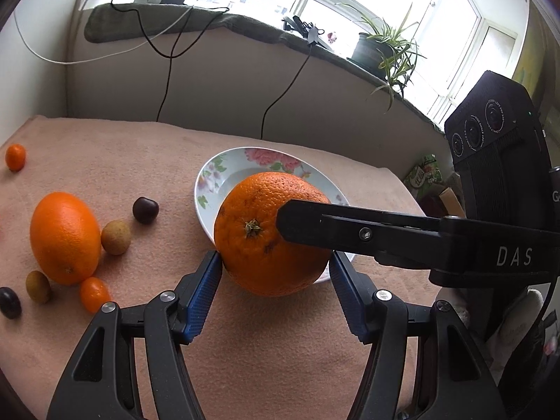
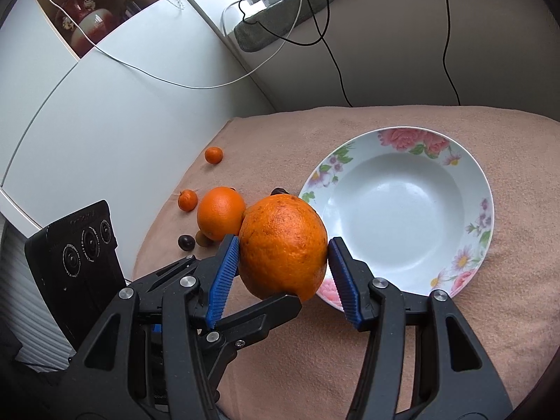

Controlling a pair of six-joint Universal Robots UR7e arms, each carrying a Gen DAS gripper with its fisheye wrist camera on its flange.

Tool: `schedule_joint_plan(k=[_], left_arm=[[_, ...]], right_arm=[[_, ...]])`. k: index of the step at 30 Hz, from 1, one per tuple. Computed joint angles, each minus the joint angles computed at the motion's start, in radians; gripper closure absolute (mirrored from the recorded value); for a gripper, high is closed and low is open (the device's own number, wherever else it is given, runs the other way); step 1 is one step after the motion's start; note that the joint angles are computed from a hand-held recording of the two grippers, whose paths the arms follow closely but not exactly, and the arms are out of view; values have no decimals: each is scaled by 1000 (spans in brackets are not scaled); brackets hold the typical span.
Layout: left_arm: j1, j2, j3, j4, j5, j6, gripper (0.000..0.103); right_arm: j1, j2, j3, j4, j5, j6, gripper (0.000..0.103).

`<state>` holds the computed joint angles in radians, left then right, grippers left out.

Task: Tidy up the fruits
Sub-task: 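Carry the large orange in the right tool onto the white plate, then open the right tool to release the orange and withdraw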

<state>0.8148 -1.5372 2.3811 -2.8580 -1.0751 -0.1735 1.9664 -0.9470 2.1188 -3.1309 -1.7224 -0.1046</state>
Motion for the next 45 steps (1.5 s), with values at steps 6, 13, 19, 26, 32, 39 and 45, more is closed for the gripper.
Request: schedule_joint_plan(k=[6, 13, 19, 26, 32, 39, 45], left_arm=[[0, 14, -10, 3, 6, 0, 40], [-14, 19, -10, -20, 19, 18, 42], [-18, 7, -6, -22, 25, 23, 42], [-18, -6, -1, -11, 36, 16, 40], [-21, -31, 11, 1, 51, 13, 37], [-20, -68, 15, 22, 96, 8, 28], [-2, -108, 15, 50, 127, 0, 25]], right_arm=[[-6, -1, -10, 14, 2, 1, 47], [27, 0, -5, -70, -105, -26, 38], [38, -22, 26, -160, -155, -56, 22], [45, -41, 55, -198, -194, -64, 19], [41, -41, 60, -204, -203, -49, 19], [50, -27, 52, -206, -209, -45, 19], [62, 2, 35, -211, -212, -54, 8]])
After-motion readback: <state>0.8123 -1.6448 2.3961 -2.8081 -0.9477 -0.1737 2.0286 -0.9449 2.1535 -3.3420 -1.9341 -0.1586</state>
